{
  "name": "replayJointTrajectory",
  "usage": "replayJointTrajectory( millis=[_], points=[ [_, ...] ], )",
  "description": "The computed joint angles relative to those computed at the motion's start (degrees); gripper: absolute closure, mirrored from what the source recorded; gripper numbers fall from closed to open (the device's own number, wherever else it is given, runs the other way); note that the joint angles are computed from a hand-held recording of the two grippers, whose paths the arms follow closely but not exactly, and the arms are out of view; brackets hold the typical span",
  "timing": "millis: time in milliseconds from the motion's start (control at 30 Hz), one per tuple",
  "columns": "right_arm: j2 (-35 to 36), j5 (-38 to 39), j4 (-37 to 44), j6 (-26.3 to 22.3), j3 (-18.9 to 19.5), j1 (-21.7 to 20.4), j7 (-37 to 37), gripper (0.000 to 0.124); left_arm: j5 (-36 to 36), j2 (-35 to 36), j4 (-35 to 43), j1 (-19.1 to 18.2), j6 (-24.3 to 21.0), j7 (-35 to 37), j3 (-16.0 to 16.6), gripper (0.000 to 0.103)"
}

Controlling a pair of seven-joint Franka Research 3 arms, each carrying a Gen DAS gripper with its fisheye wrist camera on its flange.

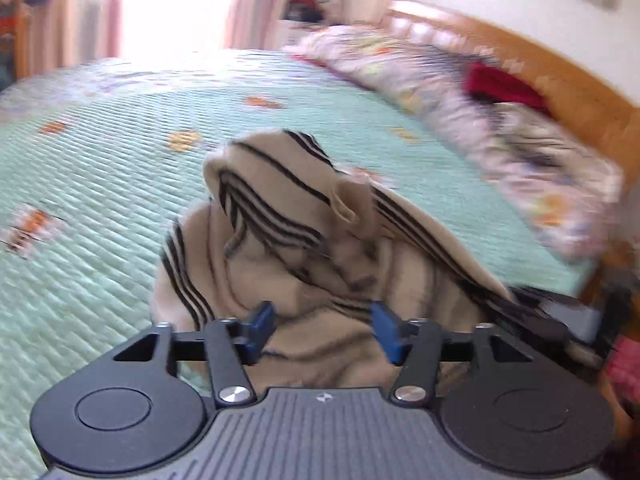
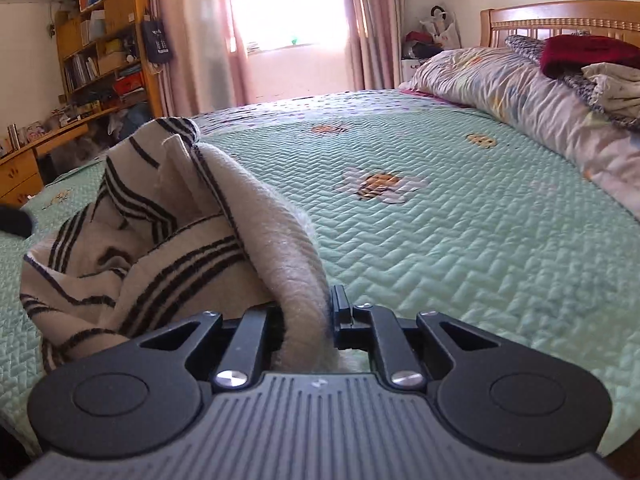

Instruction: Fold clothes

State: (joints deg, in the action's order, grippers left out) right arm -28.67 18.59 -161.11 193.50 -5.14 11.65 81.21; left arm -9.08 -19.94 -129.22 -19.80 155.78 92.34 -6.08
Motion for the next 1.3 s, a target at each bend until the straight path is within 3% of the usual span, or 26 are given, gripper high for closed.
replayJointTrajectory(
  millis=[33, 100, 200, 267, 333, 400, 433, 467, 500, 533, 600, 667, 733, 833, 900, 1000, 1033, 1100, 1133, 1200, 1233, 1300],
  points=[
    [0.4, 0.6, 0.2, 0.2, 0.0, 0.9, 1.0, 0.107, 5.9, 1.8, 1.3, 3.6, 0.2, -4.7, -3.5, 0.038],
    [0.7, 1.5, 0.3, 0.7, 0.2, 1.9, 2.9, 0.107, 12.6, 5.5, 4.8, 6.3, -2.4, -9.7, -6.0, 0.038],
    [-0.1, 1.9, -0.8, 1.5, -0.2, 2.8, 4.8, 0.104, 9.6, 9.2, 7.9, 4.2, -6.3, -6.6, -4.5, 0.038],
    [-0.3, 1.7, -1.2, 1.7, -1.1, 3.4, 5.7, 0.098, 12.3, 11.2, 9.1, 4.7, -7.5, -8.3, -5.6, 0.037],
    [-0.2, 1.2, -1.2, 1.7, -2.6, 4.5, 6.5, 0.095, 14.6, 12.7, 9.8, 5.0, -7.1, -9.5, -6.3, 0.029],
    [-0.1, 0.8, -1.3, 1.9, -3.6, 5.2, 7.3, 0.093, 15.7, 15.2, 11.9, 5.2, -7.8, -11.7, -6.6, 0.031],
    [-0.1, 0.6, -1.4, 2.1, -3.7, 5.3, 7.6, 0.091, 15.5, 17.1, 13.7, 5.3, -8.5, -12.9, -6.6, 0.043],
    [0.0, 0.4, -1.4, 2.3, -3.7, 5.3, 7.9, 0.090, 15.1, 19.0, 15.6, 5.4, -9.3, -14.0, -6.7, 0.063],
    [0.4, 0.6, -1.6, 3.1, -2.7, 4.6, 8.2, 0.089, 15.7, 20.4, 17.1, 5.5, -10.1, -15.1, -6.8, 0.072],
    [0.7, 0.8, -1.7, 3.7, -1.6, 3.8, 8.5, 0.086, 16.5, 21.7, 18.5, 5.5, -10.9, -16.1, -6.9, 0.080],
    [1.4, 1.3, -2.0, 5.1, 0.7, 2.2, 9.1, 0.079, 23.0, 22.3, 19.6, 5.0, -11.5, -21.8, -7.0, 0.085],
    [1.6, 2.6, -2.5, 6.5, 4.8, -1.2, 8.6, 0.072, 30.8, 20.0, 17.8, 4.6, -9.3, -28.8, -7.0, 0.088],
    [1.3, 4.2, -2.6, 6.2, 8.3, -4.3, 7.7, 0.072, 36.7, 14.5, 14.0, 4.9, -4.0, -34.4, -7.3, 0.089],
    [0.2, 5.5, -1.6, 2.9, 9.5, -5.8, 7.8, 0.071, 34.6, 6.0, 10.5, 5.7, 6.2, -33.8, -6.6, 0.089],
    [-1.0, 4.5, -0.8, 1.1, 3.9, -0.9, 9.0, 0.071, 33.9, 2.0, 10.7, 6.6, 11.7, -33.1, -6.2, 0.090],
    [-3.4, 1.6, -0.5, 0.0, -3.8, 6.8, 9.4, 0.069, 38.8, -2.4, 12.1, 14.2, 16.2, -38.7, -10.3, 0.090],
    [-4.2, 0.7, -0.3, -1.0, -5.5, 8.6, 8.8, 0.062, 40.2, -3.8, 12.2, 17.1, 17.1, -41.3, -11.7, 0.090],
    [-5.5, 0.4, 0.6, -6.3, -4.6, 7.3, 7.7, 0.056, 42.7, -6.8, 12.3, 23.6, 18.2, -46.8, -14.8, 0.090],
    [-6.0, 0.9, 0.5, -7.1, -4.6, 7.2, 7.4, 0.056, 44.8, -8.6, 12.1, 28.3, 17.1, -50.5, -17.3, 0.089],
    [-6.7, 2.2, 0.3, -8.2, -4.3, 6.6, 7.0, 0.056, 47.9, -12.0, 11.6, 35.5, 7.1, -56.1, -21.5, 0.089],
    [-6.9, 2.9, 0.2, -8.2, -3.8, 6.0, 7.0, 0.056, 49.4, -13.0, 11.8, 37.9, 1.2, -58.4, -23.0, 0.089],
    [-7.3, 3.9, -0.2, -8.2, -3.0, 4.7, 7.1, 0.056, 48.3, -11.4, 12.8, 38.5, -13.7, -57.9, -23.1, 0.089]
  ],
)
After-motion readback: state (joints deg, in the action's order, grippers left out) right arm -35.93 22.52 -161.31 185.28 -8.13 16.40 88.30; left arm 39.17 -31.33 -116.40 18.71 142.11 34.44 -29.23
